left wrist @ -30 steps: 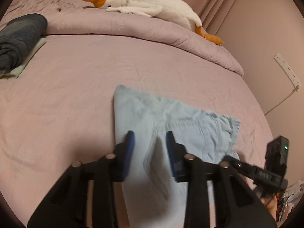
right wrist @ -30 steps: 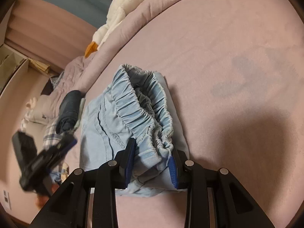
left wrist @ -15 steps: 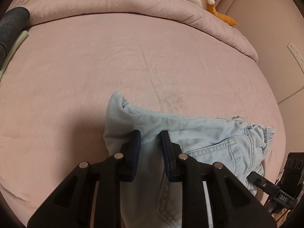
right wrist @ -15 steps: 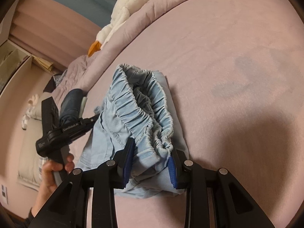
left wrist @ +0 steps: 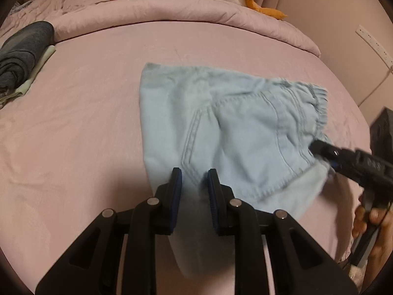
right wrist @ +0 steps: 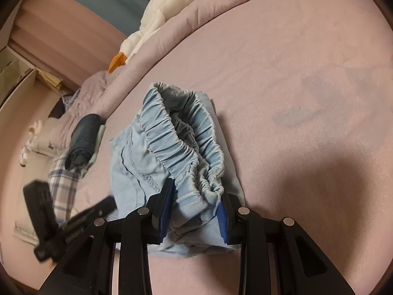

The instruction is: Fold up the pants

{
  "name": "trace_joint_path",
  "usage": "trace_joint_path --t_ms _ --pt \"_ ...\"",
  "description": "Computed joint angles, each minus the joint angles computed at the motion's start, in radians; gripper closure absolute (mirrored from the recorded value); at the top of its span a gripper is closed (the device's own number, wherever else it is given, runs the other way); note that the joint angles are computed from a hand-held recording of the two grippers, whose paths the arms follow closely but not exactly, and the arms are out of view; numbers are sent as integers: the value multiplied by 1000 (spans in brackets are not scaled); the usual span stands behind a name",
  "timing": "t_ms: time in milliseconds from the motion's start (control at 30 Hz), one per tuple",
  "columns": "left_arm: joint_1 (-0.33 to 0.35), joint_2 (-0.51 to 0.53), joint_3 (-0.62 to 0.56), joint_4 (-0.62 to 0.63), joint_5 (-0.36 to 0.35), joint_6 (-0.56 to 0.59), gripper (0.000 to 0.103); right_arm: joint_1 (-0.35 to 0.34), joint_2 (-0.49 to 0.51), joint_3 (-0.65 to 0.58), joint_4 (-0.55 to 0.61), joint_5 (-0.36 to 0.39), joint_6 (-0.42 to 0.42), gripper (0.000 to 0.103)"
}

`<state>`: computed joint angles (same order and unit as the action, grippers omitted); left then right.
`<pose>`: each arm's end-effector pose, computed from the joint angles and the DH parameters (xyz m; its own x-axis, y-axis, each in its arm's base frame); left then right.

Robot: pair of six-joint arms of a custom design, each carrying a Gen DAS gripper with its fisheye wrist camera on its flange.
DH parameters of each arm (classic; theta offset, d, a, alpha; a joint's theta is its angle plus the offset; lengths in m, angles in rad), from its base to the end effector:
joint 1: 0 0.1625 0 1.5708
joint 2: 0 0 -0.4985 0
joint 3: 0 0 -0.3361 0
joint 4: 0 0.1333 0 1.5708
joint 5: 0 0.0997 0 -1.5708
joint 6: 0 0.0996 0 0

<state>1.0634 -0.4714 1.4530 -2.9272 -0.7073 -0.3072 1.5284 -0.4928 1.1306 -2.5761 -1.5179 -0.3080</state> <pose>-0.1805 -0.7548 0.0857 -0.8069 -0.1768 -0.5635 0.2184 0.7972 -0.5628 0.1029 -0.8431 0.1412 -0.9635 -0.2604 0.0619 -0.2650 0.8956 -0.3573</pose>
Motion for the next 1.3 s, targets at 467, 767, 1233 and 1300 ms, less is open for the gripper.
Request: trace_joint_path --t_ms 467,767,1233,1300 --pt "-28 -25 134 -143 -38 -40 83 25 -47 73 -82 -79 22 63" --pt "-20 -29 141 -164 -68 -50 82 78 -39 40 -237 -182 -98 55" --pt "-18 -26 136 -157 -67 -31 82 96 208 -434 149 -300 -132 70" --pt "-19 -25 134 -153 -66 -35 82 94 185 -405 138 -280 -122 70"
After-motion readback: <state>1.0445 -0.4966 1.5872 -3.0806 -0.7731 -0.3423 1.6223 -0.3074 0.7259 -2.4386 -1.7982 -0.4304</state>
